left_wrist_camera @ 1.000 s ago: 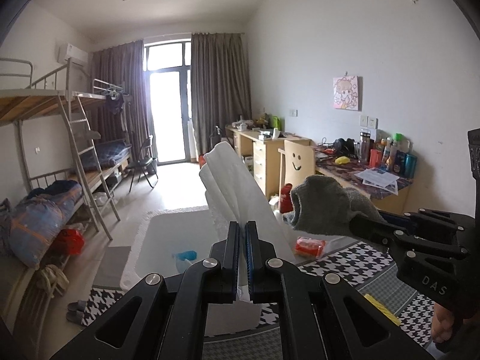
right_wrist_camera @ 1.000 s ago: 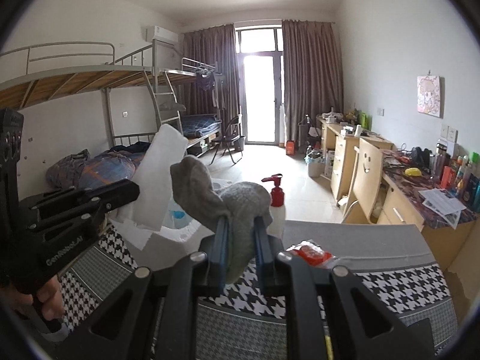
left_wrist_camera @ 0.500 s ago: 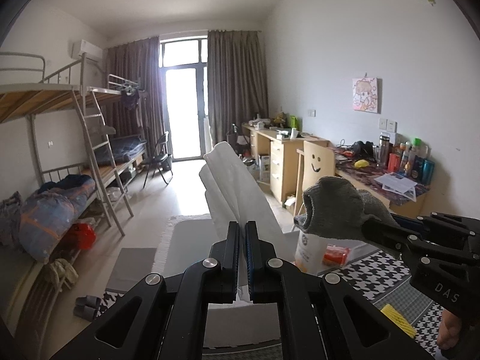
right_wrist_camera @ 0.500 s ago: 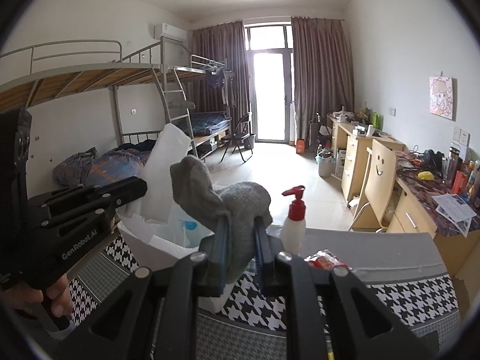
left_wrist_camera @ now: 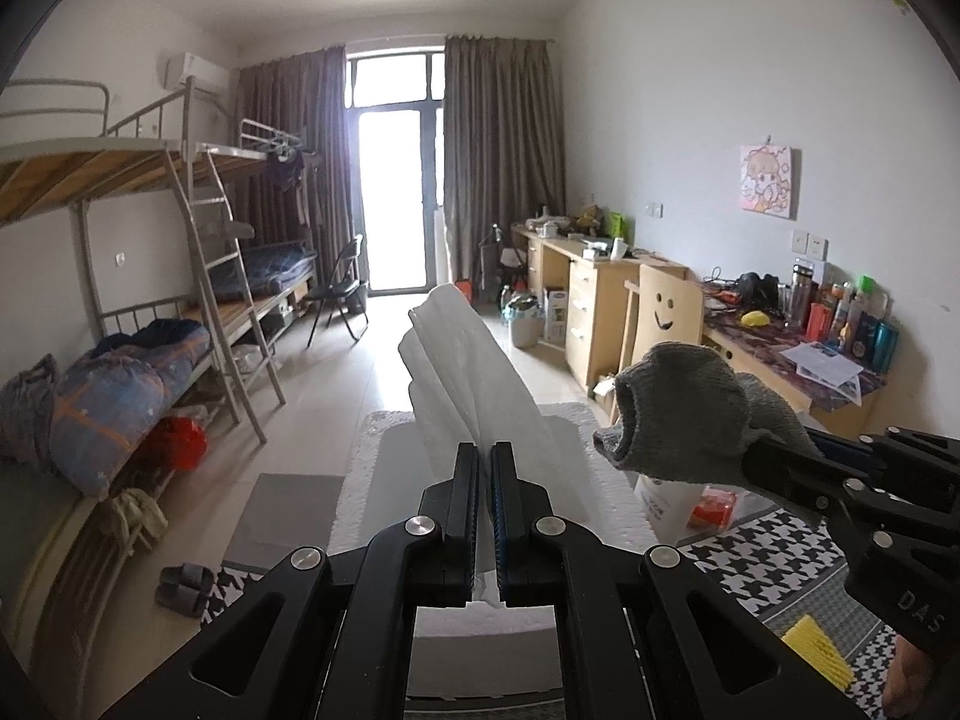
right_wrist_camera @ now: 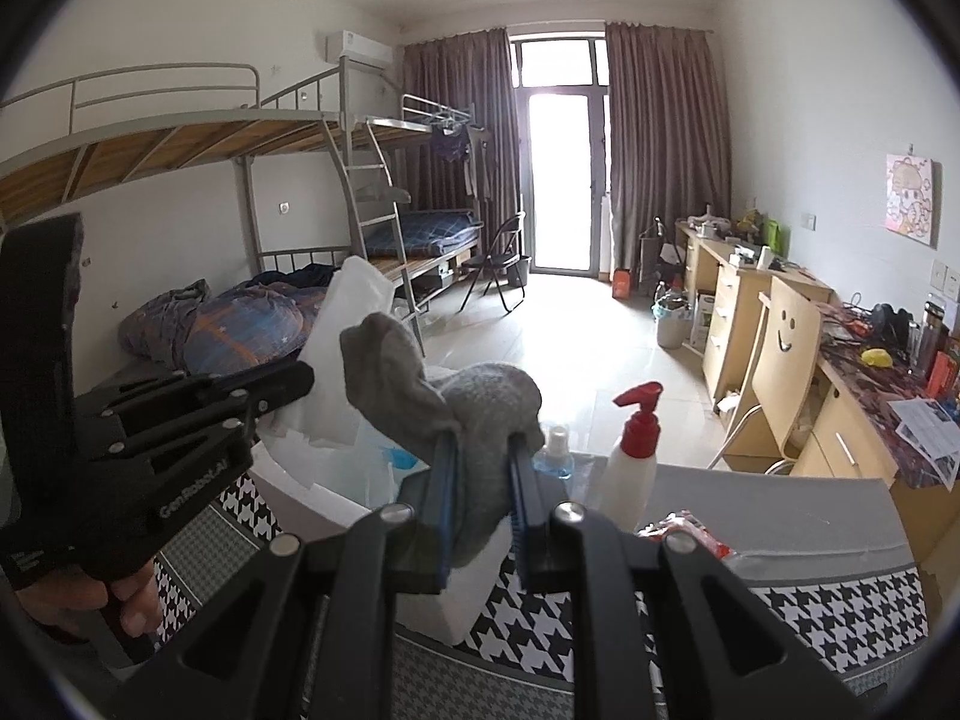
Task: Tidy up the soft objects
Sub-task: 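Carry the tissue pack and sock with both grippers over the white foam box, then open the left gripper to drop the tissue pack into the box while the right gripper releases the sock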
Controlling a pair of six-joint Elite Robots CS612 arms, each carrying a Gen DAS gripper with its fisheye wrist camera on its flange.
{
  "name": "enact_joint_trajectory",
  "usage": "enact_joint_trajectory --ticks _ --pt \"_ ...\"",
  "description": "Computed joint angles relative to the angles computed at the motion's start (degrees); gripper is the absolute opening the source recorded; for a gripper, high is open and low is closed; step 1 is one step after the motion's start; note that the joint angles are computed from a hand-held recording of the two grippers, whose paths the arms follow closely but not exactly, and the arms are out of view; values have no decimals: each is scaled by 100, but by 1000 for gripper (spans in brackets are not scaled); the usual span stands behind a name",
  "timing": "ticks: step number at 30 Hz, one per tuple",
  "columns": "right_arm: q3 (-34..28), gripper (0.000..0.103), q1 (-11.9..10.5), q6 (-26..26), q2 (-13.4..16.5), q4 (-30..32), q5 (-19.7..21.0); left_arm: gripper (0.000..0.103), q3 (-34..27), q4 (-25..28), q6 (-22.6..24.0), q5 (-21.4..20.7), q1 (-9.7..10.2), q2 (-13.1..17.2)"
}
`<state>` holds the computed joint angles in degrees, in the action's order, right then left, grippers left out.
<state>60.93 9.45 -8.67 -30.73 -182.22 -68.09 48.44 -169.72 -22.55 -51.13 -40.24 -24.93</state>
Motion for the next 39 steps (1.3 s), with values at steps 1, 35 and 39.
enact_joint_trajectory --ticks 1,35,39 --pt "-44 19 2 -6 15 51 4 5 -15 40 -46 -11 8 6" --pt "-690 19 114 -140 307 762 -130 102 7 659 -722 220 128 -6" --pt "-770 19 134 -225 341 864 -97 102 116 627 -793 329 120 -60"
